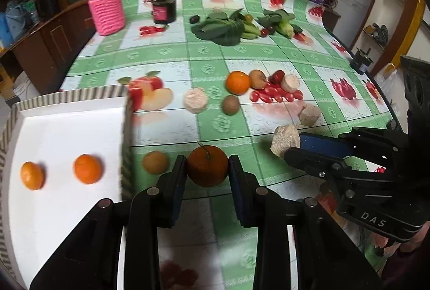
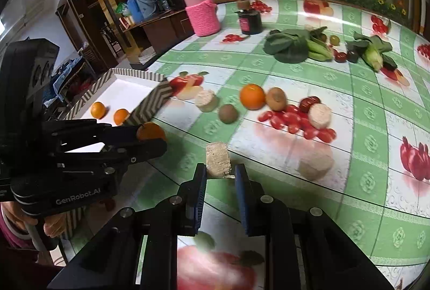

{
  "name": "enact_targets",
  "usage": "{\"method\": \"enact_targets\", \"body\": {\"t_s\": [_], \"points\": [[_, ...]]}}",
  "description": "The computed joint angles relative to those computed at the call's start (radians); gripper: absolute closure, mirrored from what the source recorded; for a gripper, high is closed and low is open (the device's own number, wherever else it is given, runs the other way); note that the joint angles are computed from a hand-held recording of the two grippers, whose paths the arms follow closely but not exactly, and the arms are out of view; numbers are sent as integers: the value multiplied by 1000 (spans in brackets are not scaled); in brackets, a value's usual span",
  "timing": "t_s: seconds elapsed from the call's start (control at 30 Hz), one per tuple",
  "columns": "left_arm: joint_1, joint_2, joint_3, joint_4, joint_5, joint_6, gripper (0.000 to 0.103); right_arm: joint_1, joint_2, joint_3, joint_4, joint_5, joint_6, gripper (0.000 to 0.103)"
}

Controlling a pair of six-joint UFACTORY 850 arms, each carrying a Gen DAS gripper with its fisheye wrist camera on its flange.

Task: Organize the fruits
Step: 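Carry the tangerine into the tray and open the left tool while the right tool releases the cube there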

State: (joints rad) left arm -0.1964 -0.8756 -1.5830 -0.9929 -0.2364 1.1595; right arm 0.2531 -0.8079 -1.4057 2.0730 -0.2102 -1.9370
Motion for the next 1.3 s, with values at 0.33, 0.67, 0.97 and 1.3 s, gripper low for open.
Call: {"method": "enact_targets", "body": {"t_s": [0.33, 0.67, 0.97, 1.3], "points": [[40, 52, 70, -158, 64, 148, 74, 53, -9, -47, -47, 29, 36, 81], [92, 72, 98, -241, 92, 213, 74, 99, -36, -125, -250, 47, 210, 81], [151, 69, 100, -199, 123, 148, 74, 141, -96, -241, -633, 37, 552, 81], [190, 35, 71, 212, 132, -288, 74, 193, -201, -416, -1187, -18, 1038, 81]]}}
